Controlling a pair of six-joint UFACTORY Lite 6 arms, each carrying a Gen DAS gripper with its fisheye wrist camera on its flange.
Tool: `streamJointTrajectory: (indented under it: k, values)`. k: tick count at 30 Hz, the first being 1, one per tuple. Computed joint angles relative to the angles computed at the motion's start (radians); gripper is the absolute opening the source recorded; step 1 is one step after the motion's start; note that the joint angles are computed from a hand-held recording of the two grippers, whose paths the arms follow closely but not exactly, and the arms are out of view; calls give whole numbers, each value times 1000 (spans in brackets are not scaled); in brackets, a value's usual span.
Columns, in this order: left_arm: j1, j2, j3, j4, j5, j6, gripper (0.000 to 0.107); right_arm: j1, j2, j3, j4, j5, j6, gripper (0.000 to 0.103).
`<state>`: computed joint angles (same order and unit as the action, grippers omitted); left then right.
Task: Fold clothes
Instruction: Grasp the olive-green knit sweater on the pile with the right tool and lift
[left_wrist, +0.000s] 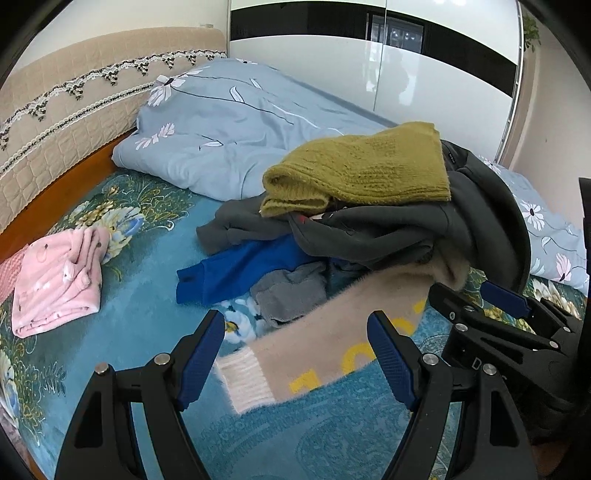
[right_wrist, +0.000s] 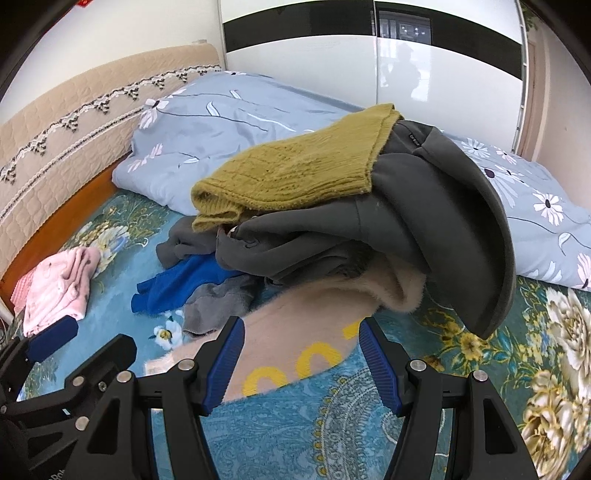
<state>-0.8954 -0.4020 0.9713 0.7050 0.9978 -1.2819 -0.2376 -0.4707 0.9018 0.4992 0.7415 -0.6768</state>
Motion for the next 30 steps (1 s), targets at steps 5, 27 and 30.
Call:
streamJointTrajectory:
  k: [5, 27, 30]
  values:
    - [56, -26, -44, -21, -48, 17, 80, 51, 21, 9, -52, -22, 47, 69]
    - [795, -506, -345, -530, -180, 718, 80, 607, 901, 849, -841, -79, 690, 67]
    - [902, -569, -384, -601, -161, 841, 80, 677, 1034, 981, -995, -35, 806, 67]
